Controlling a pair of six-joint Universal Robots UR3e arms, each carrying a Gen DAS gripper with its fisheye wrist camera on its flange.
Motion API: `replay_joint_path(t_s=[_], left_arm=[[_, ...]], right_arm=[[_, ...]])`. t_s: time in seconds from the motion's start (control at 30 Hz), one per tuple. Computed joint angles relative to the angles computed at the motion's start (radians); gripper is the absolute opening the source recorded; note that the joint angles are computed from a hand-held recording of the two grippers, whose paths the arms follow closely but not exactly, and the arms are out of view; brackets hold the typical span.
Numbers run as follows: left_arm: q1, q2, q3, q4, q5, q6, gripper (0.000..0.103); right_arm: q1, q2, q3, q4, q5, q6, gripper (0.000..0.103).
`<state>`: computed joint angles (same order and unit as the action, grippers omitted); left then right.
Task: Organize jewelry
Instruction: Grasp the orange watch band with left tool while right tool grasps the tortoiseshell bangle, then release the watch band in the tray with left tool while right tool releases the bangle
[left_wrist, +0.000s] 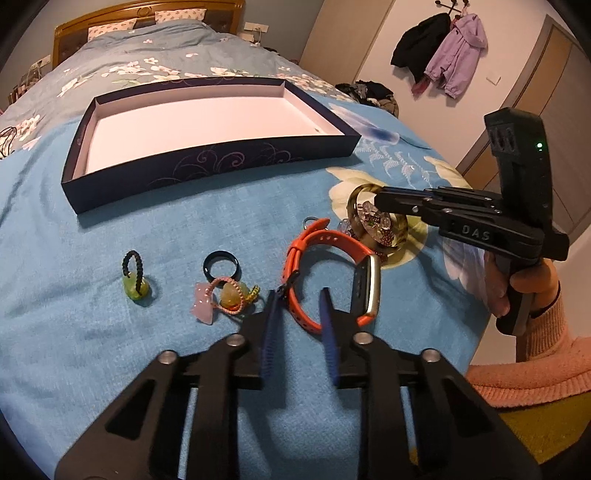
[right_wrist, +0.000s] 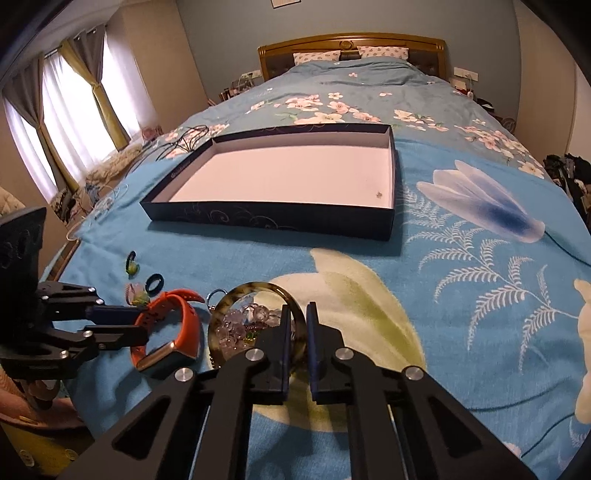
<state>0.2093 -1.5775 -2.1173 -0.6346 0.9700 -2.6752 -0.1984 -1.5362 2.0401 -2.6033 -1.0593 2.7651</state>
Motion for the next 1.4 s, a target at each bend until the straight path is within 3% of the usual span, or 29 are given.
replay_joint_path(t_s=[0.17,0.23,0.33,0.4,0.47,0.53,0.57,0.63,0.9,1.17,1.4], left_arm=[[-0.037,-0.002,0.003,0.05,0.048,-0.009,0.005],[-0.054,-0.006,0.014,0.057,0.072,-0.004,0.005],[-0.054,-0.008,0.027,0.035,0.077,-0.002,0.012],[-0.057,-0.005,0.03,0.011,0.078,0.02,0.024],[-0.072,-0.009,0.021,0.032,0.093,0.018,0.023],[-0.087,-0.013,0.012,0.064,0.113,0.015,0.017],[-0.093,-0.017,0.015,0.066,0.119,0.012,0.008],[-0.105,-0.019,0.003,0.101,0.135,0.002,0.005],[-0.061,0.01,0.03,0.078,0.075,-0.005,0.005],[0.031,-0.024,0.181,0.072,0.007,-0.066,0.005],[0.043,-0.22,0.463,0.069,0.028,-0.168,0.005]], right_arm=[[-0.042,-0.05,0.027,0.007,0.054,0.01,0.007],[-0.05,-0.057,0.03,0.004,0.064,0.015,0.007],[-0.048,-0.058,0.03,0.0,0.065,0.016,0.007],[-0.046,-0.054,0.029,0.0,0.066,0.017,0.007],[-0.04,-0.046,0.029,-0.013,0.058,0.024,0.007],[-0.041,-0.042,0.027,-0.014,0.063,0.029,0.007],[-0.04,-0.043,0.026,-0.017,0.066,0.032,0.007],[-0.041,-0.048,0.024,-0.018,0.071,0.03,0.007],[-0.032,-0.011,-0.045,-0.045,0.092,0.066,0.007],[0.013,0.144,-0.245,-0.073,0.084,0.127,0.007],[0.075,0.358,-0.546,-0.022,0.023,0.181,0.007]])
